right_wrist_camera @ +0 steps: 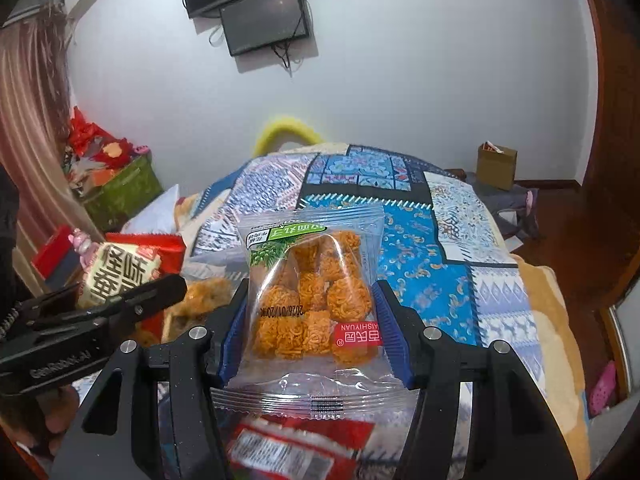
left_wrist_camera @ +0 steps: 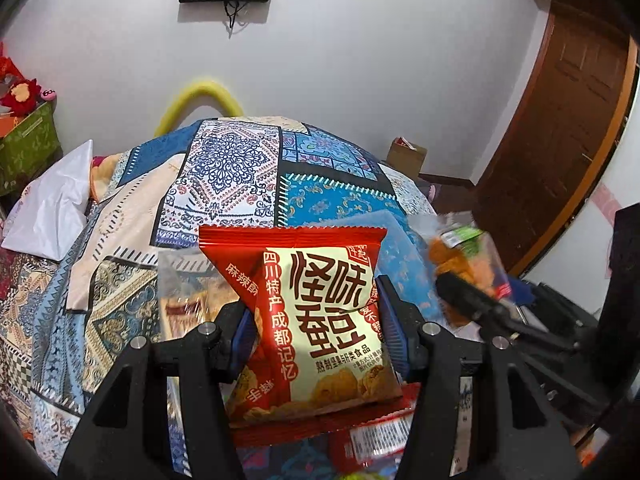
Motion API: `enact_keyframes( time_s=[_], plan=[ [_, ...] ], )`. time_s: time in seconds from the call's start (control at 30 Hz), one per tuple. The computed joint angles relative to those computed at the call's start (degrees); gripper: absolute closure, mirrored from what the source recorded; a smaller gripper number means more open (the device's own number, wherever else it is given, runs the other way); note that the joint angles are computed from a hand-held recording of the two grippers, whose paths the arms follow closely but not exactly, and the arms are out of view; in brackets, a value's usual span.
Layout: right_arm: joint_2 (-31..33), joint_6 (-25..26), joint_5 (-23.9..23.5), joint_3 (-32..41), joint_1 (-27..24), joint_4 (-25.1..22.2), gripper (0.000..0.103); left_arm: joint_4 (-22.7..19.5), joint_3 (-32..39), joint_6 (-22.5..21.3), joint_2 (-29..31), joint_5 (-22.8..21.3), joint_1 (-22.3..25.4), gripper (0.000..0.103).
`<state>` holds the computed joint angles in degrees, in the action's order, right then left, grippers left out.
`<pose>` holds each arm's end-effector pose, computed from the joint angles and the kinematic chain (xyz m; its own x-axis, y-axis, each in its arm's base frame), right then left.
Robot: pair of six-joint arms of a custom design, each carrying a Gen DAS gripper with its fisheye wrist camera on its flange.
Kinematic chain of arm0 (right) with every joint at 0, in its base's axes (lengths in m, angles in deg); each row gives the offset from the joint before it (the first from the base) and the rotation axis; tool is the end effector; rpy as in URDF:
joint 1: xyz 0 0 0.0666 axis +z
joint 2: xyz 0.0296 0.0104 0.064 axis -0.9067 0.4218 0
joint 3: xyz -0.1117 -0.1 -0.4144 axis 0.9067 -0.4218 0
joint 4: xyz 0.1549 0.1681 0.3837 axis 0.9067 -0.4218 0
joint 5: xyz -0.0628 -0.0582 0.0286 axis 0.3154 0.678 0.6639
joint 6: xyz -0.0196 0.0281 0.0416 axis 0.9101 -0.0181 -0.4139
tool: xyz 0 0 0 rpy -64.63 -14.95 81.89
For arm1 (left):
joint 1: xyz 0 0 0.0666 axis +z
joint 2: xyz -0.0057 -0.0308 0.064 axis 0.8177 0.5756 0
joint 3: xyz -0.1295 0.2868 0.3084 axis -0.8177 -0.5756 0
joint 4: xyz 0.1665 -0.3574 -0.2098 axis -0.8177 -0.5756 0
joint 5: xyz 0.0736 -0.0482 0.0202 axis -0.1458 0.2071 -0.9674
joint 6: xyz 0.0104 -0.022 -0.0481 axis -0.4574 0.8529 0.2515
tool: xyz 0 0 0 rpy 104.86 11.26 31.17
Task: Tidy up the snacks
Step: 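Drop the red chip bag and cracker bag into the clear box, open both tools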
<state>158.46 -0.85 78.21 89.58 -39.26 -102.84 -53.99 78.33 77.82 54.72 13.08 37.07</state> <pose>0.4706 0.2122 0.4326 -0.5729 0.2576 -0.7781 0.1742 0.9659 0.1915 0.5776 -0.1983 0.4480 -0.6527 0.2490 -0.7155 0.5418 0.8135 -0.2112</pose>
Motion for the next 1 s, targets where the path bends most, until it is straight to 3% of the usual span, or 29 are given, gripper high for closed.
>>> enact_keyframes(
  time_s=[0.47, 0.8, 1.0],
  plan=[
    [7.80, 5.90, -2.04, 6.04, -1.95, -5.04, 0.048, -2.58, 6.41, -0.84, 7.90, -4.68, -1.59, 0.048],
    [9.72, 6.94, -1.63, 7.69, -1.56, -7.99, 0.046, -0.17, 3.82, -4.67, 5.58, -7.22, -2.33, 0.040],
    [6.93, 6.90, -1.84, 6.31, -0.95, -8.12, 0.046, -1.11, 2.76, -3.75, 2.99, -5.14, -1.03, 0.040]
  ],
)
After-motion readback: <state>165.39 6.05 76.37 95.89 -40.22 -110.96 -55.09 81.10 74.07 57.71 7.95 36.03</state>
